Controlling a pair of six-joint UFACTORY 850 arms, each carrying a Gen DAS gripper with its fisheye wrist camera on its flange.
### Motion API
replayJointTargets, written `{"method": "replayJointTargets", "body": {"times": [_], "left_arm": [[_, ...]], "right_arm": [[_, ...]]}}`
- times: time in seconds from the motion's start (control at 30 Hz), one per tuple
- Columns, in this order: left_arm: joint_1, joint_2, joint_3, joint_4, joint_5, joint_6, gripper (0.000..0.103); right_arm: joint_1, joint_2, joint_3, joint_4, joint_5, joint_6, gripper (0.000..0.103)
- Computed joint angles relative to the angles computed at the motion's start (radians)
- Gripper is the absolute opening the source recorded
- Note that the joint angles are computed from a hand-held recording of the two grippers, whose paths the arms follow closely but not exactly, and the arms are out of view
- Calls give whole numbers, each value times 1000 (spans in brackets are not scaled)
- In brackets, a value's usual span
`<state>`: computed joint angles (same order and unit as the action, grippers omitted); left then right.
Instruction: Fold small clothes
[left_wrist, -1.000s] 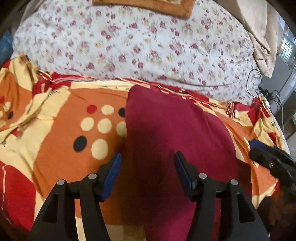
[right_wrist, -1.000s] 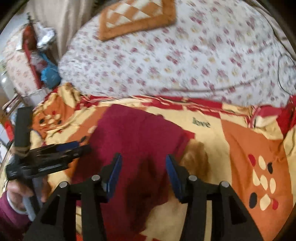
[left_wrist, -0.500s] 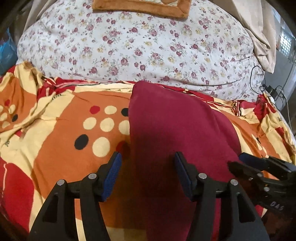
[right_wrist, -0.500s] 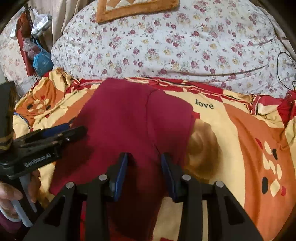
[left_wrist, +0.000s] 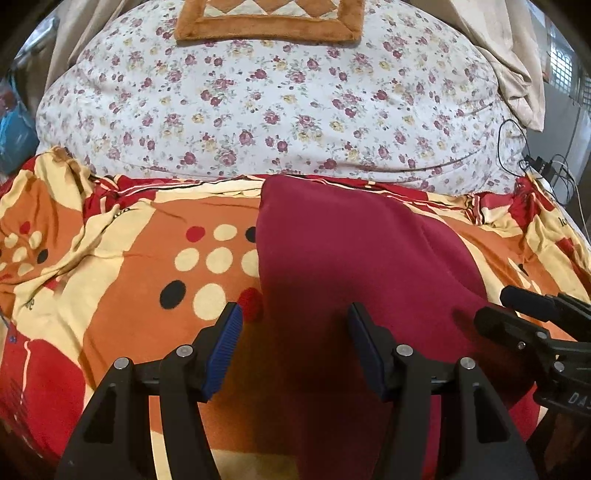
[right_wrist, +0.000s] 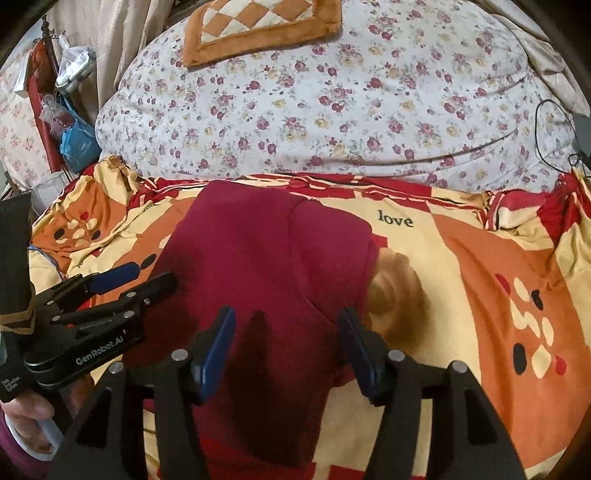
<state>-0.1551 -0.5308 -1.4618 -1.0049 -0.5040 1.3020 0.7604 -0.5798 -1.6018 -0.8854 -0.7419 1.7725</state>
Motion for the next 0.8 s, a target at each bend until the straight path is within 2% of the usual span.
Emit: {"method": "replayJointTargets", "body": {"times": [0.2, 0.37, 0.73, 0.8], "left_arm": [[0, 10, 15, -49, 31, 47, 49], [-4, 38, 52, -178, 89, 189, 49], [-12, 47, 61, -162, 141, 181, 49], [-14, 44, 55, -121, 146, 138, 49]], "right_arm": [[-5, 6, 11, 6, 10, 14, 63], [-6, 3, 8, 11, 8, 9, 64], [-5, 0, 0, 1, 2, 12, 68], [-6, -2, -2, 3, 2, 8, 68]]}}
